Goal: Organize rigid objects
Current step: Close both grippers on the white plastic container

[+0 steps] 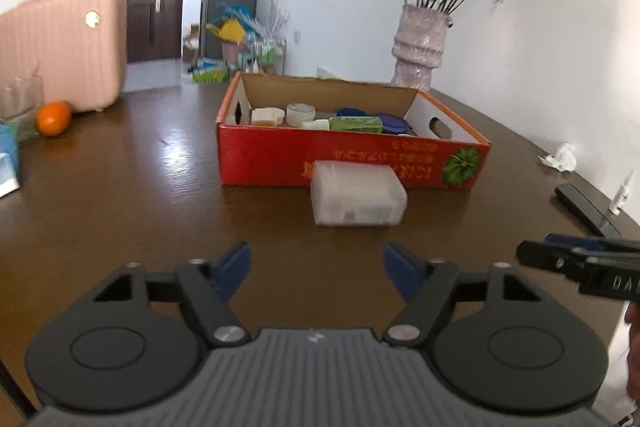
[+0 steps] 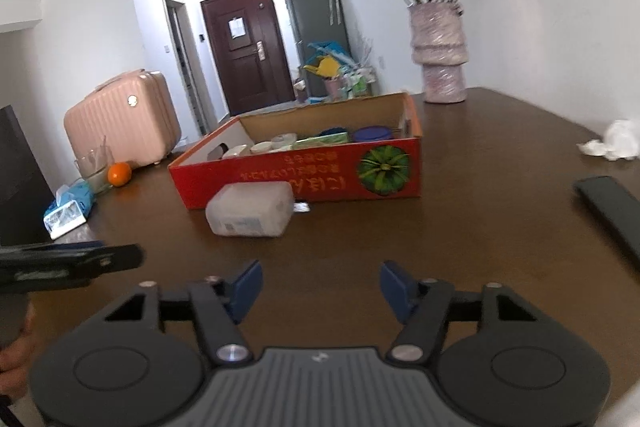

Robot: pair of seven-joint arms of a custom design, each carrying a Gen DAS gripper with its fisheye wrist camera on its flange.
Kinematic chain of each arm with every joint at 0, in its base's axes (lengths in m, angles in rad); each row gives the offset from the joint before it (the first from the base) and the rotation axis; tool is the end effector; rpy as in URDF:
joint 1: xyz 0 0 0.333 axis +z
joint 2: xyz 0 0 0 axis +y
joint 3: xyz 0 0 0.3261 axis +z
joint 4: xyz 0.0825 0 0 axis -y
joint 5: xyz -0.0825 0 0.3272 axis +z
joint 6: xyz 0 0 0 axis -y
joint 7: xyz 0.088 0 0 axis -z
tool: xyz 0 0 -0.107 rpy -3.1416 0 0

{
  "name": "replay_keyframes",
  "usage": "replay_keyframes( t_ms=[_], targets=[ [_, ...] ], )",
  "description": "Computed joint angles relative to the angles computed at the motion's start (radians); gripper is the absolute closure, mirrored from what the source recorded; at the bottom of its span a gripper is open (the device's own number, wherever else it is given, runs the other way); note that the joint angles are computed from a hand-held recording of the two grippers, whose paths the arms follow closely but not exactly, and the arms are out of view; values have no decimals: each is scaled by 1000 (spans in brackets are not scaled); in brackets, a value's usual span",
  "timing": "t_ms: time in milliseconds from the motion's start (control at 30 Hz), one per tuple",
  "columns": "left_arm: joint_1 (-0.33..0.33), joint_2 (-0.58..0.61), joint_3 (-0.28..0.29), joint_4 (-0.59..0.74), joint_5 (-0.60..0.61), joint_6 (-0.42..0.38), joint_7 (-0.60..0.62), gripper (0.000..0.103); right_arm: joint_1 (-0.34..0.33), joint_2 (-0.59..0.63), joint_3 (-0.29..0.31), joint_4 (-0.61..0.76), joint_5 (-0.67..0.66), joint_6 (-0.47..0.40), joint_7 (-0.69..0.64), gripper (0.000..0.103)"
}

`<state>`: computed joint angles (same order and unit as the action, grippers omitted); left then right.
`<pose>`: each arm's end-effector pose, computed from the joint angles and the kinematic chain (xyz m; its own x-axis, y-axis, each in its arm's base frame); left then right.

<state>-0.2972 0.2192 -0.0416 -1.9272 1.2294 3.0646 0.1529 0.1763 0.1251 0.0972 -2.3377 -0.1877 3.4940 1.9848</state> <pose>0.5233 -0.2618 0.4858 -0.1684 -0.9779 0.1239 -0.5782 -0.0038 -0.8159 0.5024 0.1621 0.4632 0.1946 -0.9497 -0.2455 -0.5634 0.0966 -0.8205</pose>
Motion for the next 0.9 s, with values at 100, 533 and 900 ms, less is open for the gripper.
replay_keyframes(
  t_ms=[100,533,900],
  targets=[
    [124,105,-140,89,-340,19,345,44,-176,101,154,146,-187,-55,164,55],
    [352,437,-500,414,-874,-73,919,75,-395,498,528,596,-119,-248,38,78],
    [357,282,-494,110,-1075,202,931,77,-525,388,646,391,-32,-169,-88,78]
  ],
)
